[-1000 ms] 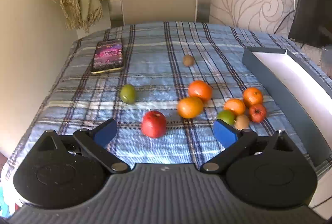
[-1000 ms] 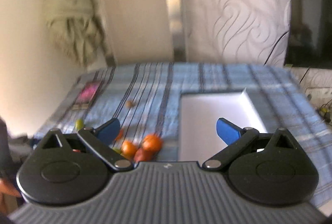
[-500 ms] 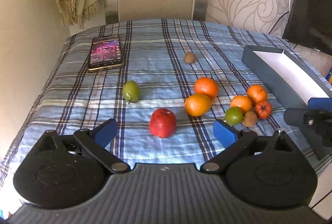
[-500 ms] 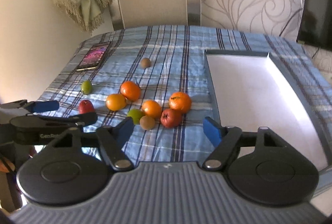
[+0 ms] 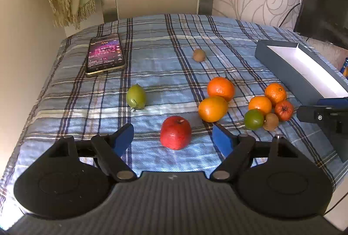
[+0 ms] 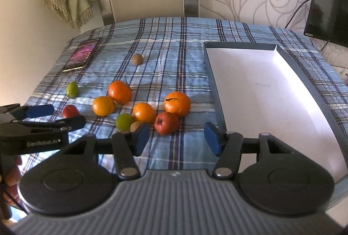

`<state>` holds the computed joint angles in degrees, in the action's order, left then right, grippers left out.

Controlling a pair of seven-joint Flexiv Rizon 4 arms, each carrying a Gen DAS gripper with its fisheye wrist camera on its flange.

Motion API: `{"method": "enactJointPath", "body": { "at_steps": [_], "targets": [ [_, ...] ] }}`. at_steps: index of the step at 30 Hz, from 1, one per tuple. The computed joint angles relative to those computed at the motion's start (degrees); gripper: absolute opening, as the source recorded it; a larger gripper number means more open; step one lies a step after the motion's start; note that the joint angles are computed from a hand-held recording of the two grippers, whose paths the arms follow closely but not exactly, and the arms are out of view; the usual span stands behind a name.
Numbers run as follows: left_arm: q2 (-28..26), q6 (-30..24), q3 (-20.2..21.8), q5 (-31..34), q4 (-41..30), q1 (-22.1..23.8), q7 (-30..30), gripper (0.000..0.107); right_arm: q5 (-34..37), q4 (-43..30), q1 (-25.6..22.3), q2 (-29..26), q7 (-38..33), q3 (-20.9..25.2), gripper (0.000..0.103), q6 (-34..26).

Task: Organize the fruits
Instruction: 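Close the left gripper on the red apple while the right gripper grasps a small red fruit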

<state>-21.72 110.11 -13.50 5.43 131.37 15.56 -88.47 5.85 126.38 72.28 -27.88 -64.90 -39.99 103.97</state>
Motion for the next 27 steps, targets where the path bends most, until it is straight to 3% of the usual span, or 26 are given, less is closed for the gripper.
{"method": "enactJointPath", "body": {
  "at_steps": [6,17,22,27],
  "targets": [
    [-0.62,-1.27,-0.62,-0.71,-0.59,0.46,0.14,0.083,-1.21,-1.21,-2.6,-0.68,0.81,2.13,0.052,-1.14],
    [-1.63,-1.98,-2.26,-0.72,-1.02,1.83,0.76,0.066,-7.11,-4.71,-9.54,-2.25,1.34,8.53,0.046,-3.11],
    [-1.58,-2.46,0.21,-2.18,-1.42,-1.0,1.82,0.066,-8.79,-5.87,-9.26,-3.85,1.63,7.34,0.044,-3.31],
    [-1.73,-2.5,3.23,-4.03,-1.91,-4.53,3.27,0.067,-9.64,-5.74,-5.63,-5.47,0.99,3.08,0.043,-3.98]
  ]
}}
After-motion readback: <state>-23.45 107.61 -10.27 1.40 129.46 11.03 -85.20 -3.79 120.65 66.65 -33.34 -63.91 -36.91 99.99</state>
